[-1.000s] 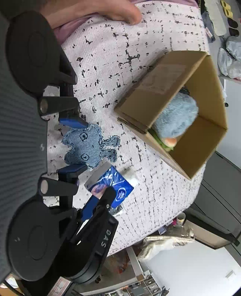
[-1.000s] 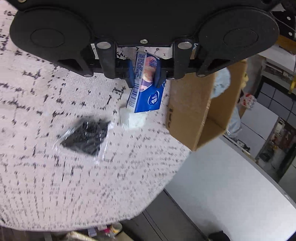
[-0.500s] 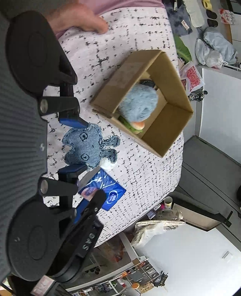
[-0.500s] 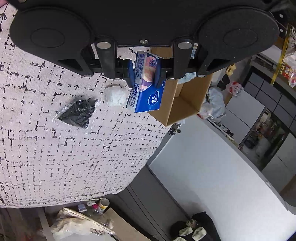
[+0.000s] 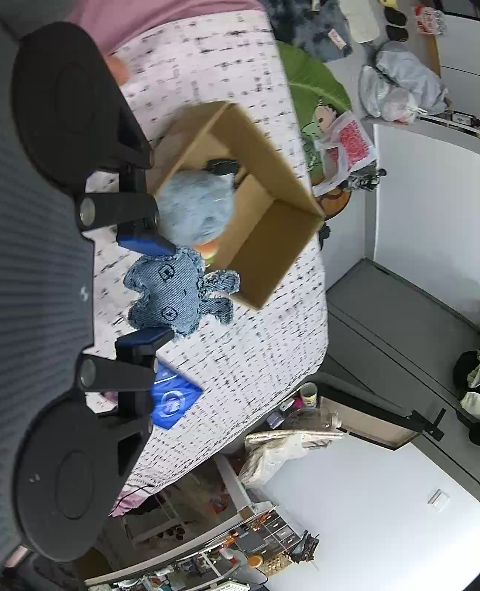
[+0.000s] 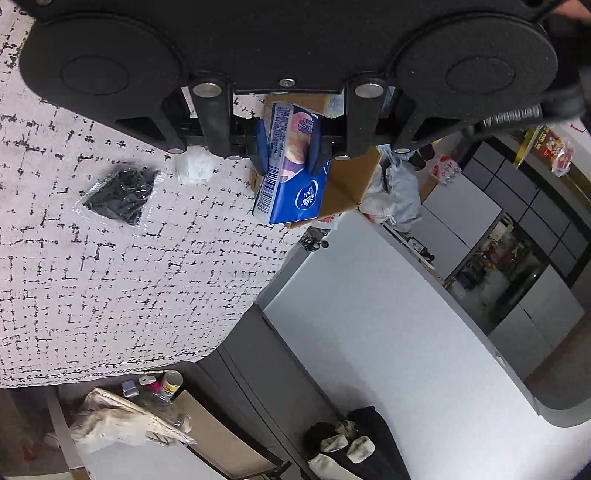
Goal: Organize soft objects
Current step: 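Carry the denim patch with the left tool while the right tool carries the tissue pack toward the box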
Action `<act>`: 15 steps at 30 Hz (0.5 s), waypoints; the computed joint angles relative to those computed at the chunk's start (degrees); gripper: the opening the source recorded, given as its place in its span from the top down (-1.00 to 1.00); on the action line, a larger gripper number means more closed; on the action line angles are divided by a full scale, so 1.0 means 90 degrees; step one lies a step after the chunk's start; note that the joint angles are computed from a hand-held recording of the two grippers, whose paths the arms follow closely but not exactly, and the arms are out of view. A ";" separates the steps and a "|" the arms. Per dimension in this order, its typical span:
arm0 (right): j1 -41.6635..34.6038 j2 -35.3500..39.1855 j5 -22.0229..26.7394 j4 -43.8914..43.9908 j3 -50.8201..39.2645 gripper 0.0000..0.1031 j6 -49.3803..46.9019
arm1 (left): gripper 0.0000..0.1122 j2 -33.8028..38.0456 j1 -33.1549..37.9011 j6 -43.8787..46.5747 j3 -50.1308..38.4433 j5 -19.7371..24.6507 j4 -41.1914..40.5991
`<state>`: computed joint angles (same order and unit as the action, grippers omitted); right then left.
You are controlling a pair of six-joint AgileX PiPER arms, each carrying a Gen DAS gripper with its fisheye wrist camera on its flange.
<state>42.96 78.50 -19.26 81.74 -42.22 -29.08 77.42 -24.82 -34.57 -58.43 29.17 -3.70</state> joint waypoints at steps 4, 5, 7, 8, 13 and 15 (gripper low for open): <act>0.0053 0.0066 -0.0066 -0.0349 -0.0078 0.57 0.0205 | 0.28 0.0257 0.0286 0.0533 -0.0316 0.0086 -0.0220; 0.0049 0.0083 -0.0079 -0.0505 -0.0084 0.57 0.0322 | 0.28 0.0337 0.0364 0.0637 -0.0405 0.0095 -0.0264; 0.0028 0.0138 -0.0112 -0.0735 -0.0116 0.57 0.0509 | 0.28 0.0453 0.0488 0.0829 -0.0517 0.0089 -0.0395; 0.0022 0.0167 -0.0128 -0.0825 -0.0131 0.57 0.0598 | 0.28 0.0534 0.0564 0.0960 -0.0601 0.0084 -0.0466; -0.0058 0.0350 -0.0129 -0.1341 -0.0207 0.57 0.1056 | 0.28 0.0911 0.0844 0.1376 -0.0859 -0.0044 -0.0723; -0.0096 0.0442 -0.0143 -0.1588 -0.0258 0.57 0.1284 | 0.28 0.1084 0.0976 0.1593 -0.0951 -0.0086 -0.0950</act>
